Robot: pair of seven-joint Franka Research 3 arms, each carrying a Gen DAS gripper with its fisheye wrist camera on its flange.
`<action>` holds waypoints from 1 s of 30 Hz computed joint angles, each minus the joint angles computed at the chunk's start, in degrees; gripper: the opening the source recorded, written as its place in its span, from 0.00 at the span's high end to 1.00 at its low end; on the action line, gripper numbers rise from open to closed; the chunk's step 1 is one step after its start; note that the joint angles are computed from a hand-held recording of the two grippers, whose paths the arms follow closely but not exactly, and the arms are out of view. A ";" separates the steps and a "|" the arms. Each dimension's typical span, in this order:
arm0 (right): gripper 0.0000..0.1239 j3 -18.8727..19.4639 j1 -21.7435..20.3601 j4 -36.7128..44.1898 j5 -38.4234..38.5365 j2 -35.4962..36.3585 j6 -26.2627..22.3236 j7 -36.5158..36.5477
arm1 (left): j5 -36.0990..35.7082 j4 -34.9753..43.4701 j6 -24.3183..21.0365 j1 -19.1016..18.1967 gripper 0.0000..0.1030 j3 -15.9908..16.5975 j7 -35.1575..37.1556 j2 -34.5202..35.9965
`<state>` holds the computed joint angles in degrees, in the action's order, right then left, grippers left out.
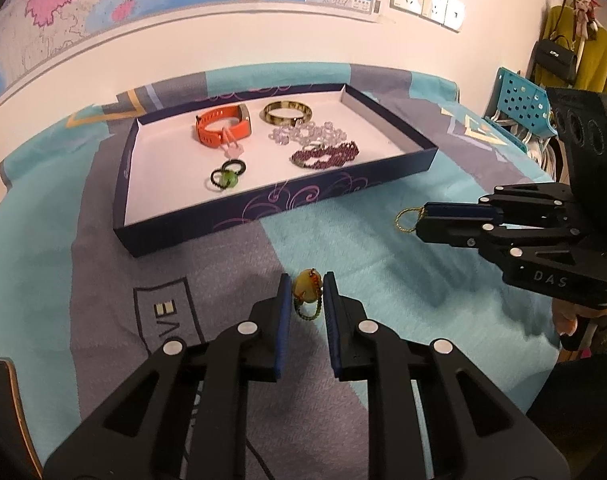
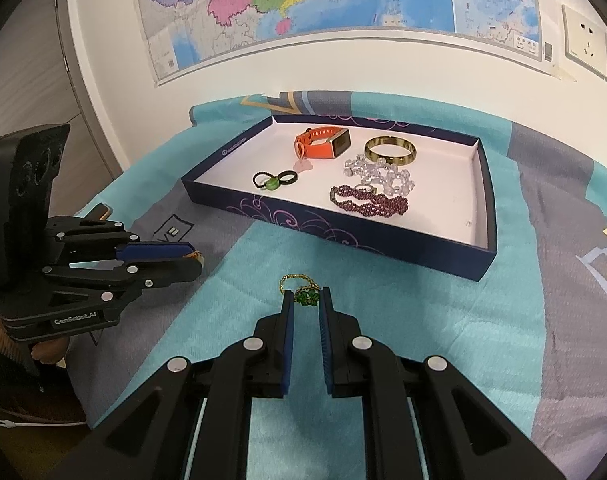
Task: Organize jewelry
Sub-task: 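Lift the gold ring and yellow charm and carry them toward the box with both tools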
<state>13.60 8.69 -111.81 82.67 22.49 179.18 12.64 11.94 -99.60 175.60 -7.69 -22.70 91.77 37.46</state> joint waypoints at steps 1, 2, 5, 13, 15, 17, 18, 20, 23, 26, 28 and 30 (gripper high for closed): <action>0.91 -0.03 0.01 0.12 -0.01 0.03 0.04 -0.01 | 0.01 0.07 0.08 0.00 0.84 -0.03 -0.02 -0.01; 0.91 -0.02 0.00 0.24 0.07 0.04 0.13 -0.13 | 0.06 0.13 0.27 -0.11 0.84 0.06 -0.11 -0.06; 0.91 0.00 -0.06 0.63 0.54 0.08 0.31 -0.73 | 0.23 0.31 0.72 -0.34 0.84 0.21 -0.32 -0.15; 0.91 -0.31 -0.01 2.48 3.49 0.34 0.75 -4.12 | 0.67 1.35 1.52 -0.74 0.84 0.74 -1.44 -0.05; 0.91 -0.74 0.30 3.03 4.28 0.40 0.72 -4.99 | 0.87 1.73 1.61 -0.98 0.84 1.00 -1.81 0.03; 0.91 -1.27 0.69 3.45 4.08 0.55 0.66 -4.75 | 1.09 2.22 1.62 -1.39 0.84 1.46 -2.25 0.17; 0.91 -1.36 0.72 3.64 4.29 0.58 0.63 -4.96 | 1.20 2.43 1.64 -1.50 0.84 1.61 -2.43 0.24; 0.91 -1.60 0.80 3.99 4.32 0.71 0.32 -5.01 | 1.37 3.14 1.57 -1.71 0.84 1.85 -2.71 0.54; 0.91 -1.81 0.91 4.39 4.09 0.88 0.31 -4.89 | 1.67 4.07 1.45 -2.19 0.84 2.36 -3.14 0.86; 0.91 -1.86 0.90 4.76 3.29 1.12 0.35 -4.28 | 1.93 4.98 1.25 -2.58 0.84 2.72 -3.47 1.25; 0.91 -1.79 0.78 4.96 2.38 1.28 0.30 -3.51 | 2.16 5.21 1.26 -2.85 0.84 3.02 -3.63 1.26; 0.91 -1.51 0.51 5.16 1.61 1.45 0.42 -3.00 | 2.33 5.65 1.15 -3.11 0.84 3.30 -3.84 1.40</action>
<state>12.09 9.20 -106.65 84.28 23.94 179.61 9.64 14.27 -93.95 176.75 -10.80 -19.40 87.93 38.86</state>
